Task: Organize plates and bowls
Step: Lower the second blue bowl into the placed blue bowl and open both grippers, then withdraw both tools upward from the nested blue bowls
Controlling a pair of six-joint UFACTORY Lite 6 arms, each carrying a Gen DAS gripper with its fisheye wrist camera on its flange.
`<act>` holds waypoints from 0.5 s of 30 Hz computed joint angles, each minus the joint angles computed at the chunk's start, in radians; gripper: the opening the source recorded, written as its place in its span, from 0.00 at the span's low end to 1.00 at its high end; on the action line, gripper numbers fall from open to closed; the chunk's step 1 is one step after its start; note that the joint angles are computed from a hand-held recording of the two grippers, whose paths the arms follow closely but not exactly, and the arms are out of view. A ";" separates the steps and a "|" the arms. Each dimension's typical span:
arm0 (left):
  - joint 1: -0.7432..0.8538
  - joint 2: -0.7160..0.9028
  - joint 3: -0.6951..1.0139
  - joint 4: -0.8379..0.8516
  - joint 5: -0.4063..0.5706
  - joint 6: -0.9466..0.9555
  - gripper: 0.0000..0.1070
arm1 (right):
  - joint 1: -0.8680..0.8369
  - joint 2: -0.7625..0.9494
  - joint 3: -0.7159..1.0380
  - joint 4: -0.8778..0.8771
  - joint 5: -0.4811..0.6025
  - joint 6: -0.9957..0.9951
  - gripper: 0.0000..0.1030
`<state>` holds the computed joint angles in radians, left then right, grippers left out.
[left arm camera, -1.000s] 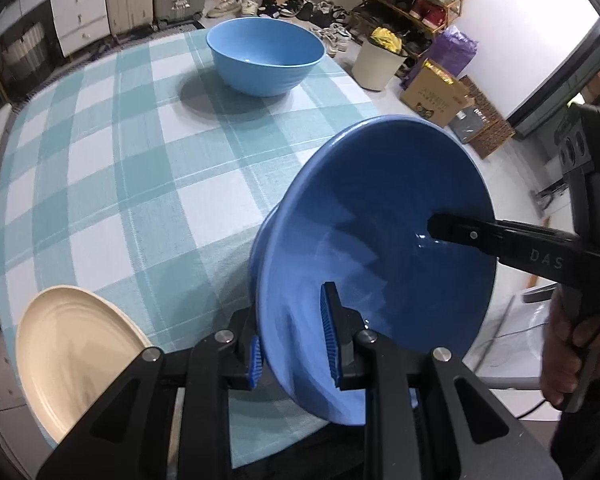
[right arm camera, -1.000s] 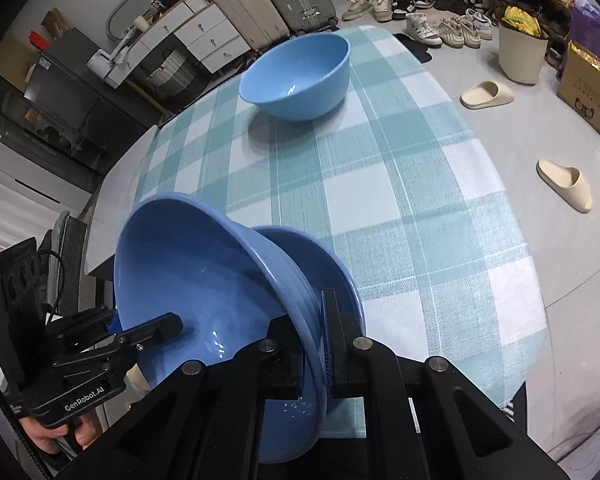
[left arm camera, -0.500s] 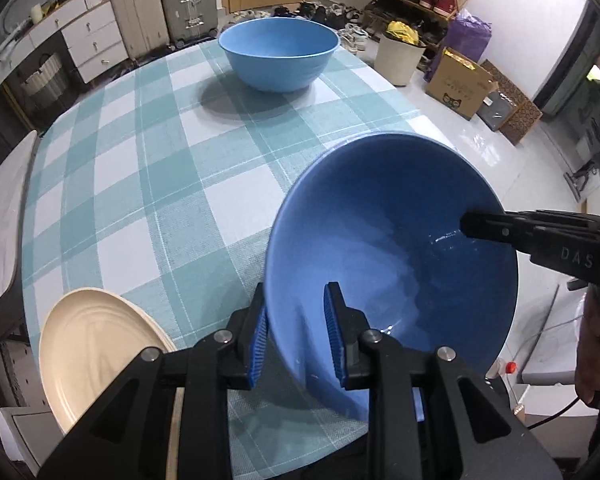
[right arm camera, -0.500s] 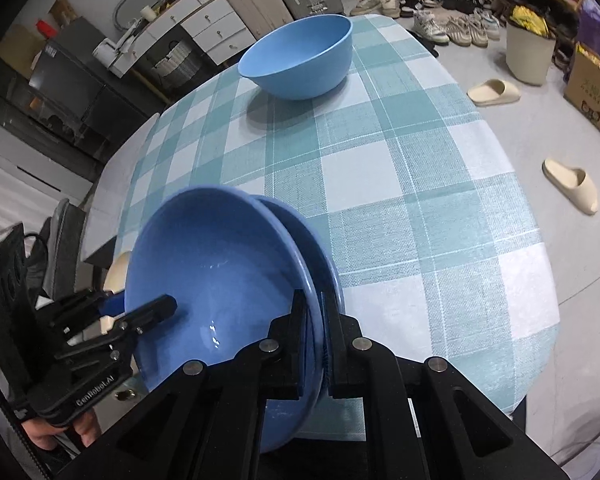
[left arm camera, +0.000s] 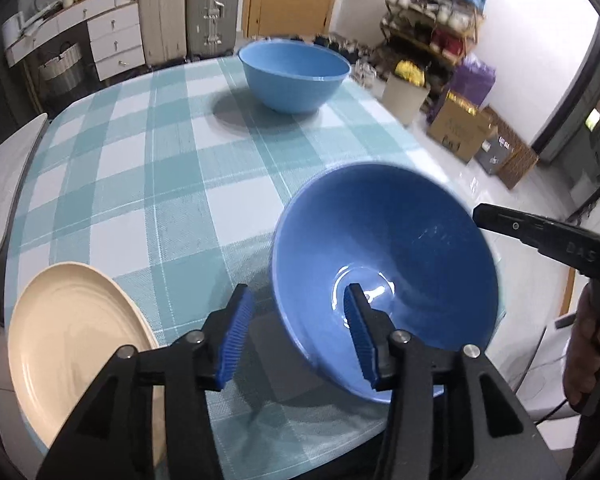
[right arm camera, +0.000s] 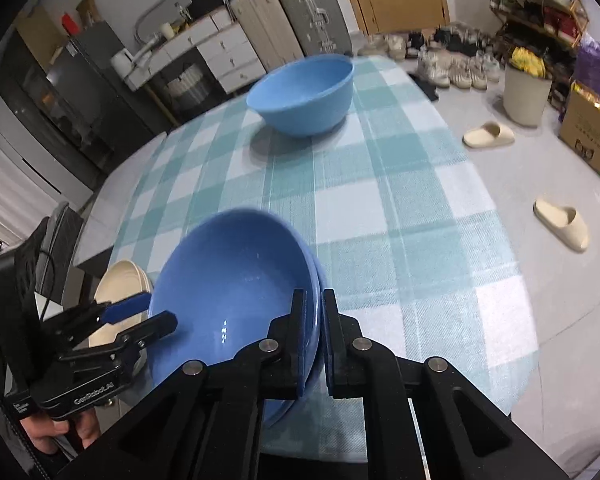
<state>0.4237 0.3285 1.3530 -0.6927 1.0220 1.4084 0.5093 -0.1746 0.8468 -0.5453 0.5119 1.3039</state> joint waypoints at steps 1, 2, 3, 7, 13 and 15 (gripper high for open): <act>0.011 -0.009 -0.010 -0.022 -0.007 0.011 0.45 | 0.017 -0.021 -0.015 -0.066 0.012 0.064 0.07; 0.028 -0.014 -0.016 -0.053 -0.001 0.029 0.46 | 0.031 -0.044 -0.030 -0.123 0.018 0.116 0.07; 0.050 -0.021 -0.027 -0.095 0.005 0.056 0.48 | 0.056 -0.066 -0.045 -0.202 0.035 0.186 0.07; 0.090 -0.067 -0.101 -0.215 -0.040 0.164 0.77 | 0.167 -0.138 -0.104 -0.487 0.074 0.437 0.14; 0.106 -0.136 -0.195 -0.381 -0.153 0.326 0.89 | 0.350 -0.165 -0.179 -0.883 0.209 0.780 0.57; 0.114 -0.144 -0.223 -0.495 -0.191 0.420 0.92 | 0.377 -0.163 -0.196 -0.983 0.236 0.871 0.70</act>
<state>0.5375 0.1845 1.1303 -1.1872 0.8312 1.8287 0.8862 -0.3377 0.6507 -1.5281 0.7483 2.1747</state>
